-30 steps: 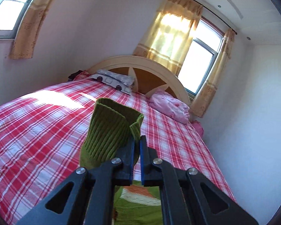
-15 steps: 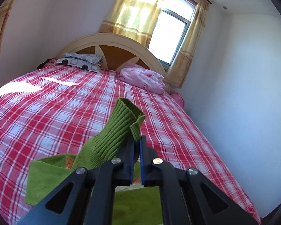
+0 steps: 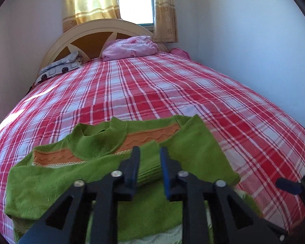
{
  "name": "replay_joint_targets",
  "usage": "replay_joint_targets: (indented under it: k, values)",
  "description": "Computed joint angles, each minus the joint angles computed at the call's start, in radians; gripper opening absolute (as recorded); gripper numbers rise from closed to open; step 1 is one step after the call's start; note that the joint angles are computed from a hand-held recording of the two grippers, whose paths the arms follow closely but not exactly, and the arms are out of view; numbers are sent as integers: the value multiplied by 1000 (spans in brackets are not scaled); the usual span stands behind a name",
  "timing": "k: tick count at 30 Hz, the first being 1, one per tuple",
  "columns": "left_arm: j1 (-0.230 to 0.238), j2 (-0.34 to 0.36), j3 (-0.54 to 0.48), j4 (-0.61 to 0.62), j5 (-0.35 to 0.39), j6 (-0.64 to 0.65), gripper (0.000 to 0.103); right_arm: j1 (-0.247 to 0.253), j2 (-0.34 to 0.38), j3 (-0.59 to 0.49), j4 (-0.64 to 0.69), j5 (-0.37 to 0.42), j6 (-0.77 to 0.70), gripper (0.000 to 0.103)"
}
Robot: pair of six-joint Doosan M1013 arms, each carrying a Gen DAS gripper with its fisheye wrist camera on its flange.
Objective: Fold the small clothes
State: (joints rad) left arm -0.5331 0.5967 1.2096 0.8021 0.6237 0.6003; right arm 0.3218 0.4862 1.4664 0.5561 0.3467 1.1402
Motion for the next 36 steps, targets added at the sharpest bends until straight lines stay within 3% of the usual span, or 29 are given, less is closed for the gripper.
replay_joint_targets:
  k: [1, 2, 5, 7, 8, 10, 13, 17, 21, 23, 26, 27, 28, 30, 33, 36]
  values:
    - [-7, -18, 24, 48, -4, -27, 69, -3, 2, -2, 8, 6, 1, 82]
    - [-15, -37, 52, 128, -1, -86, 76, -5, 2, -2, 15, 8, 2, 82]
    - [-38, -105, 162, 373, 24, -246, 84, -12, -6, 11, 101, 0, -64, 82]
    - [-40, -134, 217, 447, 105, -288, 100, -15, -12, 15, 151, 1, -109, 82]
    - [-38, -143, 243, 468, 179, -296, 102, -17, -11, 6, 169, 25, -123, 82]
    - [-23, -153, 282, 468, 299, -290, 102, -24, -4, -22, 261, 85, -198, 82]
    - [26, -166, 316, 353, 373, -289, 101, -28, 23, -89, 314, 178, -190, 81]
    - [83, -183, 330, 199, 314, -352, 101, -20, 116, -259, 267, 330, -44, 78]
    - [88, -172, 314, 154, 246, -350, 102, 1, 220, -433, 133, 437, 135, 69]
    - [85, -150, 297, 153, 279, -339, 102, 6, 262, -494, 102, 479, 197, 63]
    - [102, -119, 259, 29, 315, -254, 102, 15, 312, -561, 63, 542, 252, 58]
    - [106, -118, 260, 15, 314, -246, 102, 17, 320, -569, 49, 546, 261, 50]
    - [108, -118, 261, 8, 309, -245, 103, 19, 324, -573, 42, 545, 255, 30]
    - [105, -119, 264, 14, 314, -261, 103, 24, 313, -552, 34, 514, 229, 8]
    - [101, -120, 267, 28, 315, -274, 103, 25, 282, -506, 37, 461, 186, 2]
    - [101, -132, 284, 50, 285, -308, 103, 21, 243, -454, 51, 408, 135, 1]
